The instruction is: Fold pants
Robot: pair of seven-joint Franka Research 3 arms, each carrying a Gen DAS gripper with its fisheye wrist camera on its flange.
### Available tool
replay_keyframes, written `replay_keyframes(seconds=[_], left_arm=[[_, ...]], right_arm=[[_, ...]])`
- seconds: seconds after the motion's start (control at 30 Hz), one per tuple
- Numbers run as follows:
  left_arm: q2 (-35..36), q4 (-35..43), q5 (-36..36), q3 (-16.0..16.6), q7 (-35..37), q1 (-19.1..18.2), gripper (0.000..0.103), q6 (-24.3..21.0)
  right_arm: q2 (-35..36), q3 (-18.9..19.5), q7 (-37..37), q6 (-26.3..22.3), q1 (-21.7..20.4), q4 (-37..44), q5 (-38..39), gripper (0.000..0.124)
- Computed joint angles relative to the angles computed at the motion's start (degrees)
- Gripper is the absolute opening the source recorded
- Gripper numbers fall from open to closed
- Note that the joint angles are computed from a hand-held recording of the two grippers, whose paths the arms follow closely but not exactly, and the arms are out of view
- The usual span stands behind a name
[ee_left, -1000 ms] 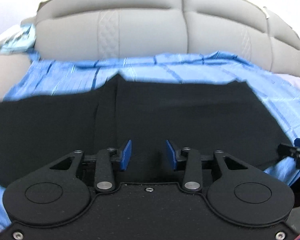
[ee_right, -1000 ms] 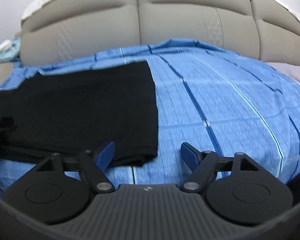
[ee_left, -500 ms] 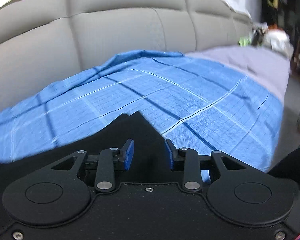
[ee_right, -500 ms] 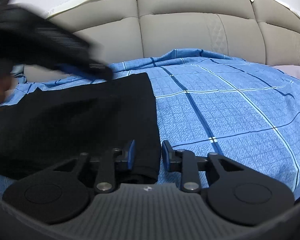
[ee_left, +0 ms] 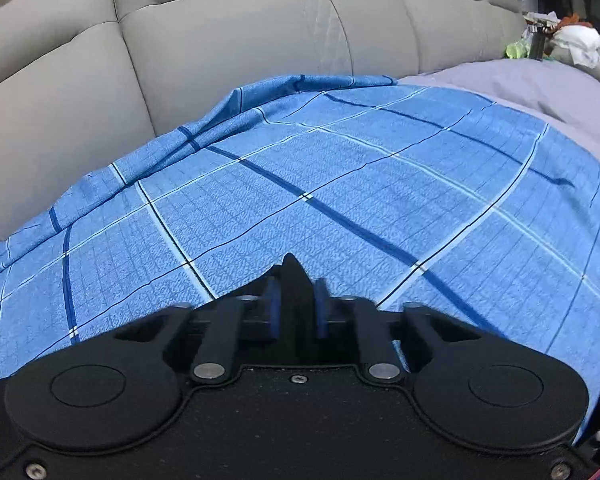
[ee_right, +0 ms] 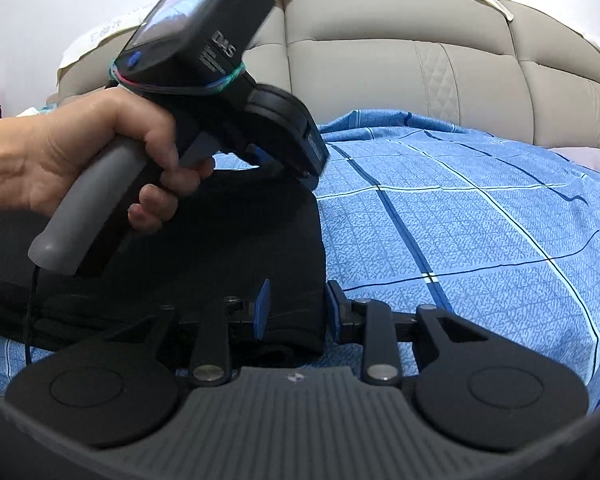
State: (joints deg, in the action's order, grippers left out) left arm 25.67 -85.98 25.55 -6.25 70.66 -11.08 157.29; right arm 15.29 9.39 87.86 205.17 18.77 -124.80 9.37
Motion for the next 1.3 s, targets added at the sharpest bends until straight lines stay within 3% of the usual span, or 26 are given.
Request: replay_keyframes(seconds=[0.1, 0.17, 0.27, 0.47, 0.5, 0.6, 0.63, 0.7, 0.8, 0.87, 0.9, 0.93, 0.97, 1.0, 1.1, 1.23, 1.3], left_arm=[[-0.8, -1.1, 2.9, 1.8, -2.5, -1.1, 0.009, 2.5], [0.1, 0.4, 0.4, 0.2, -1.5, 0.3, 0.009, 1.6], [1.7, 2.6, -2.4, -0.3, -1.9, 1.1, 0.009, 1.0], [6.7, 10.7, 5.2, 7.4, -12.9, -4.0, 0.008, -0.4], [6.7, 11.3, 5.8, 7.1, -13.1, -3.6, 0.009, -0.5], [3.6, 7.6, 3.9, 3.7, -10.8, -0.4, 0.014, 2.9], [1.6, 4.8, 3.2, 2.5, -9.3, 0.6, 0.014, 4.5], [-2.4, -1.2, 1.9, 0.2, -5.6, 2.5, 0.014, 7.3], [-7.9, -10.7, -6.8, -7.4, 6.1, 8.2, 0.016, 10.2], [-9.7, -14.3, -13.6, -11.3, 13.7, 10.7, 0.018, 8.6], [-9.9, -15.1, -14.4, -10.9, 15.3, 10.0, 0.018, 7.8], [-9.5, -15.2, -11.4, -8.5, 13.4, 7.8, 0.018, 7.3], [-9.1, -15.1, -8.5, -4.8, 10.6, 4.4, 0.017, 7.4], [-8.4, -15.3, -4.0, -2.0, 6.2, 2.5, 0.017, 10.8], [-4.3, -9.0, 1.0, 4.1, -5.7, -2.0, 0.017, 9.2], [1.0, 0.4, 5.9, 8.2, -18.0, -4.6, 0.014, 3.1], [1.7, 2.5, 6.9, 7.5, -19.0, -3.6, 0.016, 0.3]], right_arm=[[-0.3, 0.2, 1.2, 0.3, -0.2, -0.6, 0.2, 0.031], [-0.7, 0.0, 1.3, 0.7, 0.2, -1.2, 0.9, 0.024], [-1.4, -0.1, 1.8, 1.2, 0.4, -2.4, 1.1, 0.024], [-1.6, -0.3, 1.9, 2.0, 0.6, -3.0, 0.6, 0.025], [-1.4, -0.1, 2.3, 2.1, 0.4, -2.8, 0.3, 0.026], [-1.4, 0.4, 4.2, 2.9, -0.4, -3.2, -1.1, 0.036], [-1.3, 0.4, 4.6, 3.2, -0.6, -3.3, -1.5, 0.045], [-1.2, 0.1, 4.3, 3.5, -0.2, -3.3, -1.5, 0.048], [-1.1, -0.3, 3.2, 3.7, 0.6, -3.3, -0.9, 0.052], [-0.9, -0.3, 2.7, 3.8, 0.8, -3.1, -0.9, 0.054], [-0.8, -0.4, 2.4, 3.8, 1.0, -3.1, -0.6, 0.054], [-0.9, -0.6, 1.9, 3.9, 1.3, -3.2, -0.2, 0.055], [-1.0, -0.7, 1.4, 3.9, 1.6, -3.3, 0.3, 0.055], [-1.0, -0.8, 0.8, 3.9, 1.9, -3.3, 0.8, 0.054], [-1.1, -1.1, -0.7, 4.0, 2.6, -3.3, 2.3, 0.054], [-1.1, -1.2, -2.3, 4.0, 3.3, -3.2, 3.8, 0.055], [-1.0, -1.2, -2.8, 4.0, 3.6, -3.2, 4.4, 0.056]])
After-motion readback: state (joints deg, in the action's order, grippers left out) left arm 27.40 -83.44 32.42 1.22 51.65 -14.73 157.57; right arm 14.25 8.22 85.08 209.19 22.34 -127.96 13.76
